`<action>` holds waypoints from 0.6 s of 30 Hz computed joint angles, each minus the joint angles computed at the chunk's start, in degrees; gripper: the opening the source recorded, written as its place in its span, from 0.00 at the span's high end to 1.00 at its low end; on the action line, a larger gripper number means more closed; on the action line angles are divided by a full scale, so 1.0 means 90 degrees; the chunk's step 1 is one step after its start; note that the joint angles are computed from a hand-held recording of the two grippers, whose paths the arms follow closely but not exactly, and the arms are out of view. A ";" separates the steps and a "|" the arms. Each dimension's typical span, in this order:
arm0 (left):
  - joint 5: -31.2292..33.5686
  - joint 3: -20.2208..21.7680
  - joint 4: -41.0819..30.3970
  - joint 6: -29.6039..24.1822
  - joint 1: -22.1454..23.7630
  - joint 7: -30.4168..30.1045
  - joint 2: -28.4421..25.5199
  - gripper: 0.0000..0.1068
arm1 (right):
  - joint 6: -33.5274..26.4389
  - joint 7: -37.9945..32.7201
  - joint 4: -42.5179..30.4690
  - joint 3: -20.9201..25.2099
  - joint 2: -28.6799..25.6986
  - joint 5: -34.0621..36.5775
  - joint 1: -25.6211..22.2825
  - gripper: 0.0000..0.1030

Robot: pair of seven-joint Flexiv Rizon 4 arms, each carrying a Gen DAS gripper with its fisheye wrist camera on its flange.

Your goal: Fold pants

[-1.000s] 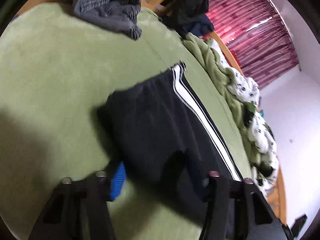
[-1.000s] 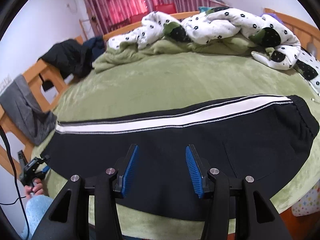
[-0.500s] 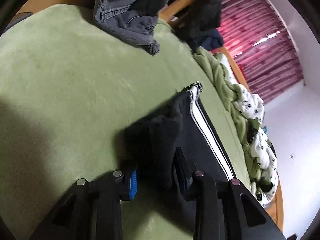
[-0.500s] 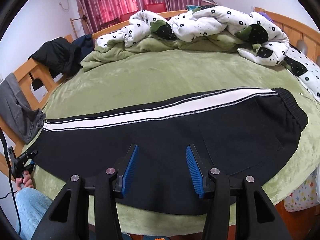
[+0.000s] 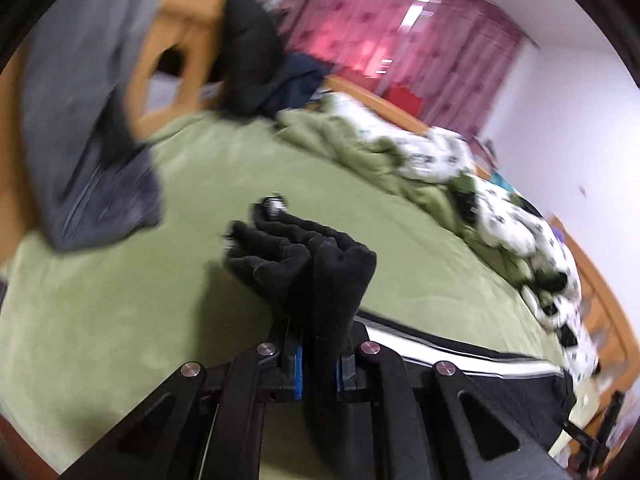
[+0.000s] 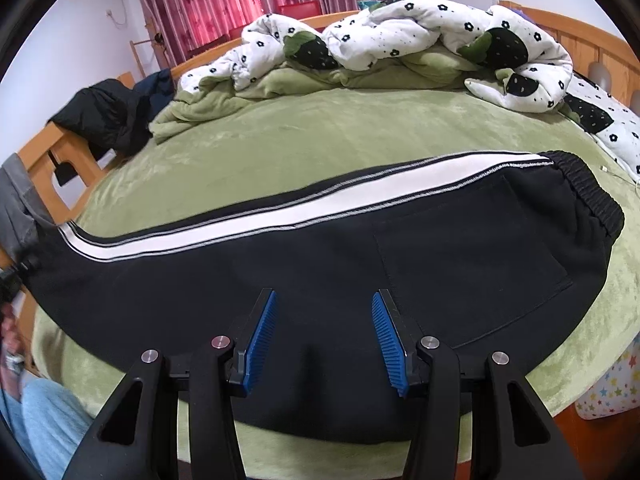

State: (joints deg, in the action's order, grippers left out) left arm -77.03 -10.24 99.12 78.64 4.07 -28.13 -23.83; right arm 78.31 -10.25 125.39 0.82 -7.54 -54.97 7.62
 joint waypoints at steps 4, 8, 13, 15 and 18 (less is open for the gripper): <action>0.0307 -0.0222 -0.0021 0.0344 -0.0564 0.0186 0.0188 0.90 | 0.0377 0.0250 0.0119 -0.0196 -0.0029 -0.0450 -0.0117 0.52; 0.1135 -0.0400 -0.0069 0.0301 -0.1077 -0.0388 0.0033 0.91 | 0.0572 0.0673 0.0225 -0.0305 0.0018 -0.1053 -0.0276 0.52; 0.1737 -0.0898 0.0103 0.0169 -0.1436 -0.1017 -0.0383 0.91 | 0.1026 0.1680 0.0279 -0.0392 0.0112 -0.2298 -0.0678 0.52; 0.2006 -0.0911 0.0329 0.0172 -0.1633 -0.1285 -0.0528 0.91 | 0.1061 0.2003 0.0289 -0.0351 0.0156 -0.2647 -0.0849 0.52; 0.3428 -0.0194 0.0547 -0.0230 -0.2148 -0.2861 -0.0736 0.91 | 0.1113 0.2080 0.0335 -0.0251 0.0172 -0.2698 -0.1051 0.52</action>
